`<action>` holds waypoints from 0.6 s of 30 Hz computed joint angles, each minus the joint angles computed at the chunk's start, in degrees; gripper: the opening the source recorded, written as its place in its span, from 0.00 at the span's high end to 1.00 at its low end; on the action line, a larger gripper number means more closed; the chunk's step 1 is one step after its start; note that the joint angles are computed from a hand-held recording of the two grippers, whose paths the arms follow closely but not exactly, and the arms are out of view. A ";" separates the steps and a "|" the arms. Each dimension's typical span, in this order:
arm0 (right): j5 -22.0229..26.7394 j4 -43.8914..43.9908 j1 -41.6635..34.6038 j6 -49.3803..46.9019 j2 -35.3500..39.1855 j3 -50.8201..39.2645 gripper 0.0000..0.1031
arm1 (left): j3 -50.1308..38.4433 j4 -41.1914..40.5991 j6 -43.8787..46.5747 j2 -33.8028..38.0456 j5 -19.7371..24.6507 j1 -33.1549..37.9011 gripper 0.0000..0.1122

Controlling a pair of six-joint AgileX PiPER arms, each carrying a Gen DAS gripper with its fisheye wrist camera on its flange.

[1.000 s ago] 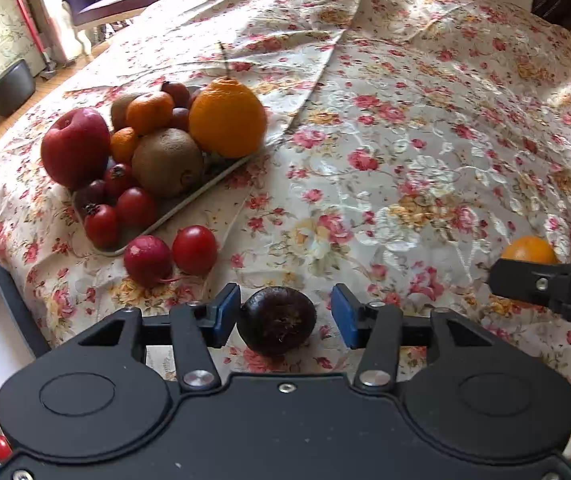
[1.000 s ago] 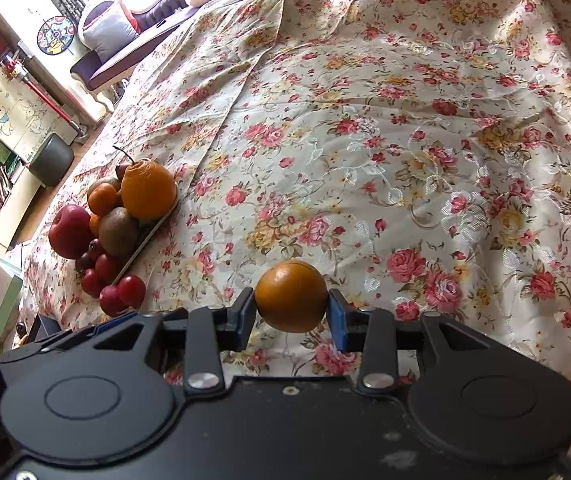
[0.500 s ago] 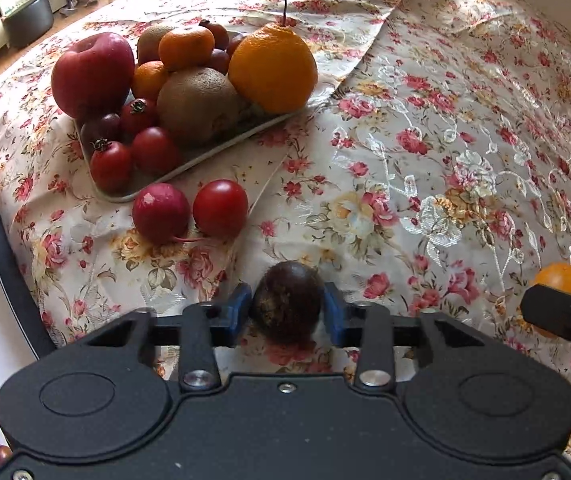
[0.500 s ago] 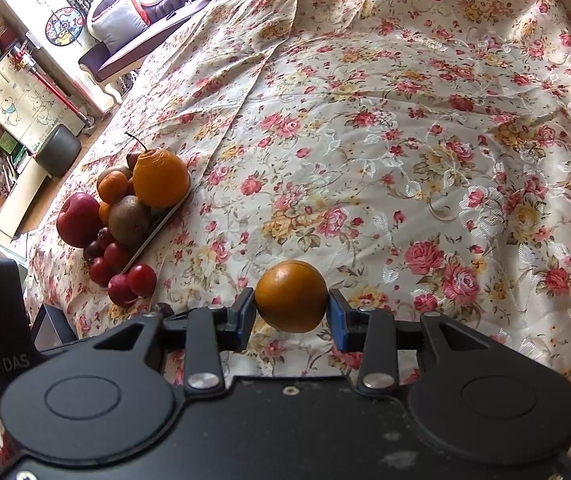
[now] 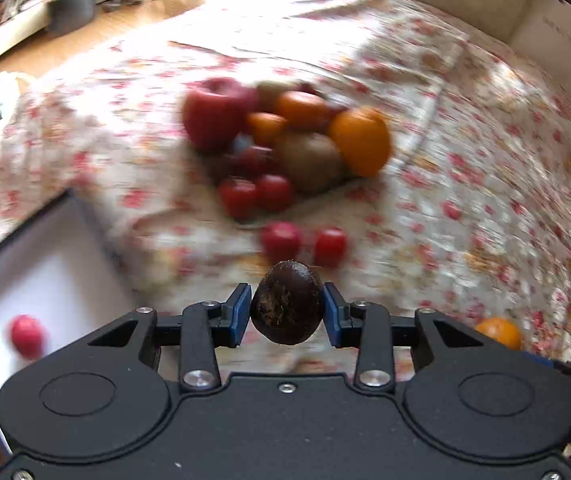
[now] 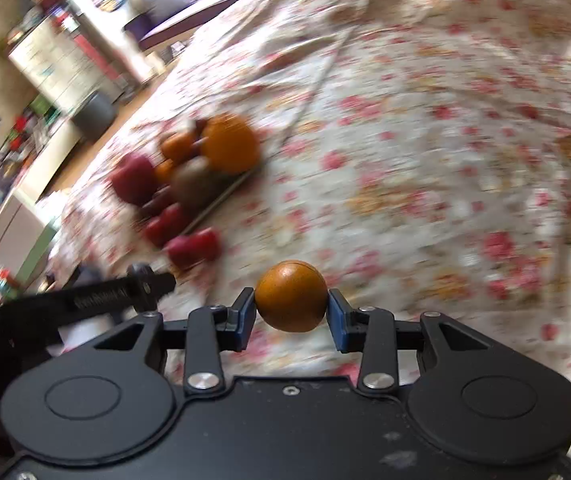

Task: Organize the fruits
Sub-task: 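Release the passion fruit into the box with left tool while right releases the orange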

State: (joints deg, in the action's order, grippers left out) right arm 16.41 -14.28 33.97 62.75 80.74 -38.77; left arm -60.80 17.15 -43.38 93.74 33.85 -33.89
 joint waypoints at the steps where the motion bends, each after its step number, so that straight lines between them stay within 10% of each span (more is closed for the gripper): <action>1: 0.31 1.97 1.21 -2.14 1.11 -1.48 0.61 | 1.13 -0.25 0.77 -1.65 0.42 1.80 0.59; 10: 9.83 6.86 13.30 -14.22 17.68 -25.71 0.61 | 4.37 -1.74 5.46 -7.43 6.81 22.04 0.59; 18: 21.85 14.22 16.71 -24.71 34.89 -52.68 0.61 | 8.07 -9.40 13.01 -7.81 4.08 36.64 0.59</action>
State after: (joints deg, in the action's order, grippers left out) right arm 38.25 -0.06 50.68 38.05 115.63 -91.45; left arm -52.73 7.75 -30.37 85.93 37.94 2.75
